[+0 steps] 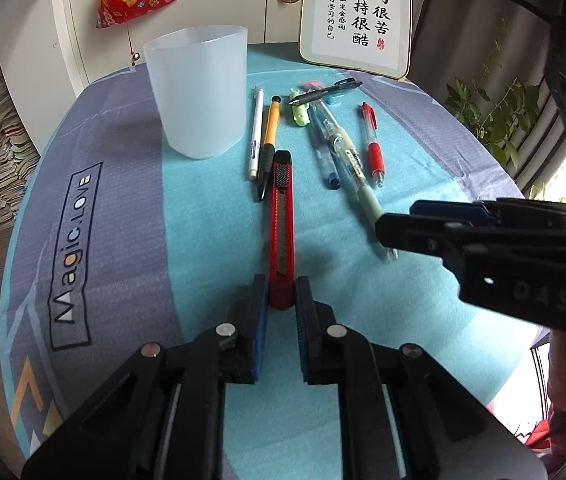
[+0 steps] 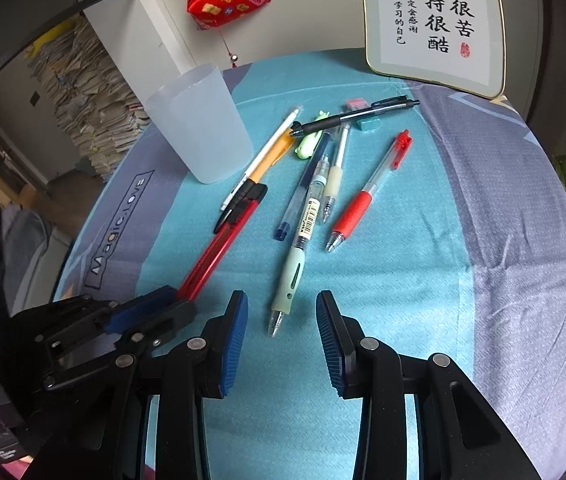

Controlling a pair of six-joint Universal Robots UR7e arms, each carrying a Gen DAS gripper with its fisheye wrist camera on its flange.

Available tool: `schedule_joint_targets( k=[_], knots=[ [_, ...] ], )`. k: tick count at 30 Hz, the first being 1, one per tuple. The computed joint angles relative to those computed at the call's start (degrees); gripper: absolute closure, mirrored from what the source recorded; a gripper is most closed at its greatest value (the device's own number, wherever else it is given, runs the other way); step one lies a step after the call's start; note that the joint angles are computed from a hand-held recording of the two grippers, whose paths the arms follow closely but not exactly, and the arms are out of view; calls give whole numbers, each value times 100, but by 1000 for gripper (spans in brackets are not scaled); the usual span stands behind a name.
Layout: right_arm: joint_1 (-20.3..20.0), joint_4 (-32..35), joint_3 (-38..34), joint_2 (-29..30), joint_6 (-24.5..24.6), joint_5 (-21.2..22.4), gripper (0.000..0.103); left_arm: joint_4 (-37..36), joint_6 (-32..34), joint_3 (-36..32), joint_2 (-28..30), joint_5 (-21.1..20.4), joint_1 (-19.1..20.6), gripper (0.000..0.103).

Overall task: Organize stationery
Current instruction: 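Grasp the red box cutter with the left gripper while the right grasps the mint-green pen, then lift the red box cutter with the left gripper and carry it over the frosted cup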

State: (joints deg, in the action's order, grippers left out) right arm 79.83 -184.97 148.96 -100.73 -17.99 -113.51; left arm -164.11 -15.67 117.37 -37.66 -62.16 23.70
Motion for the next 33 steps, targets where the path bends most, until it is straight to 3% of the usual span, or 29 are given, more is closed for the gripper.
schedule_joint_targets(
  k=[4, 5, 6, 11, 12, 15, 16, 18, 21, 23, 27, 33],
  knots=[
    [89, -182, -91, 405, -14, -314, 66, 68, -42, 271, -223, 7, -54, 91],
    [128, -378, -88, 509, -102, -400, 70, 99, -43, 304, -257, -11, -58, 91],
    [191, -446, -109, 601, -153, -559, 86, 132, -47, 325, -279, -19, -67, 91],
    [197, 59, 32, 190, -325, -596, 90, 343, -42, 366, -398, -117, -88, 89],
    [165, 354, 95, -44, -413, -552, 90, 365, -28, 370, -433, -131, -89, 82],
    [-36, 1422, 305, -959, -615, -353, 90, 173, -20, 370, -447, 85, -146, 48],
    [-105, 1745, 359, -1245, -654, -324, 90, 61, 5, 332, -395, 198, -173, 45],
    [-247, 2285, 426, -1684, -698, -254, 90, -63, 146, 158, -246, 282, -166, 45],
    [-270, 2297, 479, -1866, -719, -307, 90, 59, 279, -235, 57, 382, -114, 47],
    [-149, 2017, 452, -1753, -670, -405, 87, 181, 333, -490, 260, 488, -78, 48],
    [125, 1578, 271, -1363, -594, -442, 83, 544, 348, -853, 453, 366, 79, 63],
    [235, 1399, -28, -837, -502, -456, 78, 876, 256, -1134, 639, 293, 203, 63]
  ],
)
